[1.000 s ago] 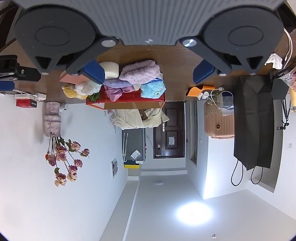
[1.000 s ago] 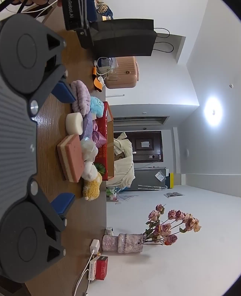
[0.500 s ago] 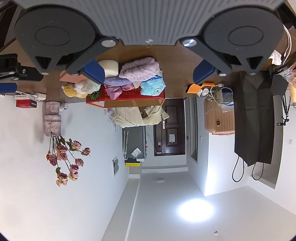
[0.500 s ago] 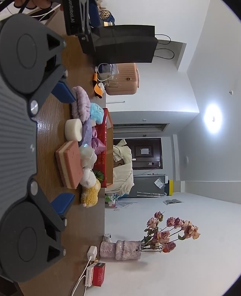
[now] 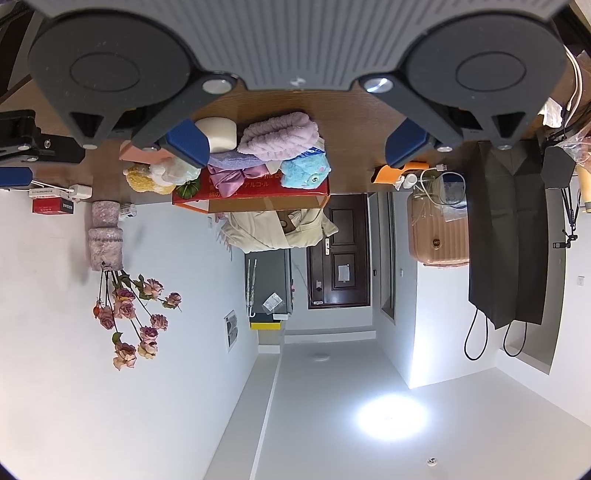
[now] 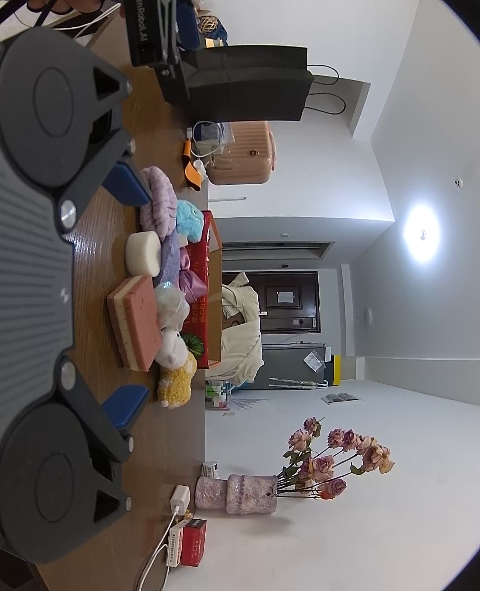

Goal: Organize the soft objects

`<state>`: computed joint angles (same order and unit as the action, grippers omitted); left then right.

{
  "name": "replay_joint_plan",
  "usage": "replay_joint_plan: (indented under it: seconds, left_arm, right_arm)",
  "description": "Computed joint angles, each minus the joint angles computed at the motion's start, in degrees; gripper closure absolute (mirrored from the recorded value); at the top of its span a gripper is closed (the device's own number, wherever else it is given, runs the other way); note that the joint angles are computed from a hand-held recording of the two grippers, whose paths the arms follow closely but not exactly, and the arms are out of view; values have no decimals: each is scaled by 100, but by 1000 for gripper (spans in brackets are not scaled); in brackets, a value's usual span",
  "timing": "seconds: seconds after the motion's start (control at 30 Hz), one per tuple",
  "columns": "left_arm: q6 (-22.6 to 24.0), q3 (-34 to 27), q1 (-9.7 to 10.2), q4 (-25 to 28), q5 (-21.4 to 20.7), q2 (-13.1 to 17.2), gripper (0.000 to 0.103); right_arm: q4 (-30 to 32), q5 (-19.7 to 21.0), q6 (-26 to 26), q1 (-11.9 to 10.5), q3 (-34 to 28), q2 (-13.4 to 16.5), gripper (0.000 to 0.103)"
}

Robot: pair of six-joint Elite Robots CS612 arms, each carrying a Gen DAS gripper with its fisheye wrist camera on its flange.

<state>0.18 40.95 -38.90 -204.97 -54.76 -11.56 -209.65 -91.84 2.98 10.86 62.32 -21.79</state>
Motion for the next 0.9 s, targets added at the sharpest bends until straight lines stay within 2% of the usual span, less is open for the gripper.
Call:
replay_joint_plan:
  seconds: [0.9]
  left_arm:
    - [0,-15,4,19,-27,13,0]
  right_arm:
    - [56,-46,83,-4,5,-8,0]
